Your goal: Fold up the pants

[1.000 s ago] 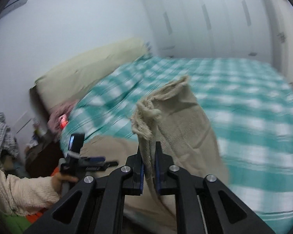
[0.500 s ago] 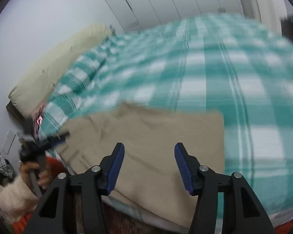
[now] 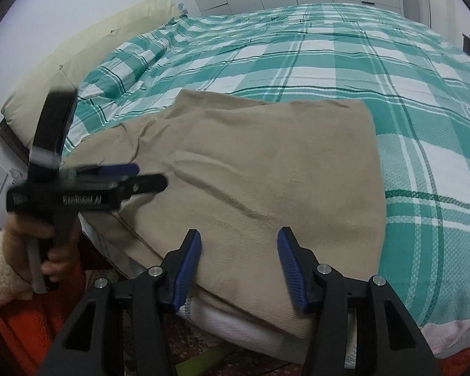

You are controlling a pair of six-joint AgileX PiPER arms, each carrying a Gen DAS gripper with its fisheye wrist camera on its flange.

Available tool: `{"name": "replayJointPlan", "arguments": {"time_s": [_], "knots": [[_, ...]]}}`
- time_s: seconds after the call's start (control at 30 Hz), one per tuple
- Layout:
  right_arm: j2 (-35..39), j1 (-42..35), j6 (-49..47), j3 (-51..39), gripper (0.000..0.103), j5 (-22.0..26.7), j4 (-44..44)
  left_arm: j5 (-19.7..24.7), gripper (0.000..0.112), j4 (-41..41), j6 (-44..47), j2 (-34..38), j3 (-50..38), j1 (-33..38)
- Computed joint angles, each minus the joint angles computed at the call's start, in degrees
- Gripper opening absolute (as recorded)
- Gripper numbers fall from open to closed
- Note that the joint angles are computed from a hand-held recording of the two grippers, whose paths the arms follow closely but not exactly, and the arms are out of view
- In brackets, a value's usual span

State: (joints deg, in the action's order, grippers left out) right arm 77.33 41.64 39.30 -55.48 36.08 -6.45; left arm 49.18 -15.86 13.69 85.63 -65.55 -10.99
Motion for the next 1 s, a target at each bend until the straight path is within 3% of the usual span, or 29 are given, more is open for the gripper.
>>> {"name": "replayJointPlan", "arguments": {"time_s": [0.1, 0.2, 0.27, 0.43, 0.53, 0.6, 0.67, 0.7, 0.83, 1.0], "knots": [[0.0, 0.56, 1.37, -0.1, 0.052, 0.32, -1.2, 1.51, 0.091, -3.08, 2.98, -0.09, 0.07, 2.66], [0.56, 0.14, 2.91, -4.19, 0.051, 4.18, -0.7, 0.36, 0.091, -2.34, 2.18, -0.51, 0.98, 1.98], [-0.68, -1.27, 4.7, -6.09, 0.051, 3.85, -0.18, -0.77, 0.091, -1.54, 1.15, -0.52, 1.55, 0.98], [3.84, -7.57, -2.68, -16.64, 0.051, 8.04, 4.79, -1.62, 0.092, -1.83, 1.95, -0.73, 2.38, 1.22], [7.13, -10.2, -6.9, -16.68, 0.052, 6.19, 7.88, -2.39, 0.092, -2.09, 2.47, -0.86, 2.91, 1.19], [11.44, -12.54, -10.69, -15.61, 0.052, 7.6, 13.02, -2.88, 0.092, -1.3, 2.33, -0.87, 3.2, 0.69], [12.39, -14.08, -14.85, -11.53, 0.051, 3.87, 17.63, -3.44, 0.092, -0.86, 2.3, -1.12, 3.62, 0.41], [11.87, -14.04, -14.52, -11.03, 0.051, 3.13, 17.51, -3.4, 0.092, -1.46, 2.79, -1.19, 3.73, 0.77], [9.29, -11.87, -5.08, -13.84, 0.051, 7.66, 10.15, -2.69, 0.093, -2.45, 3.57, -0.76, 3.3, 1.45], [1.46, -4.77, 0.46, -11.16, 0.051, 7.81, 0.82, -2.48, 0.094, -1.86, 2.51, -0.57, 2.99, 1.11]]}}
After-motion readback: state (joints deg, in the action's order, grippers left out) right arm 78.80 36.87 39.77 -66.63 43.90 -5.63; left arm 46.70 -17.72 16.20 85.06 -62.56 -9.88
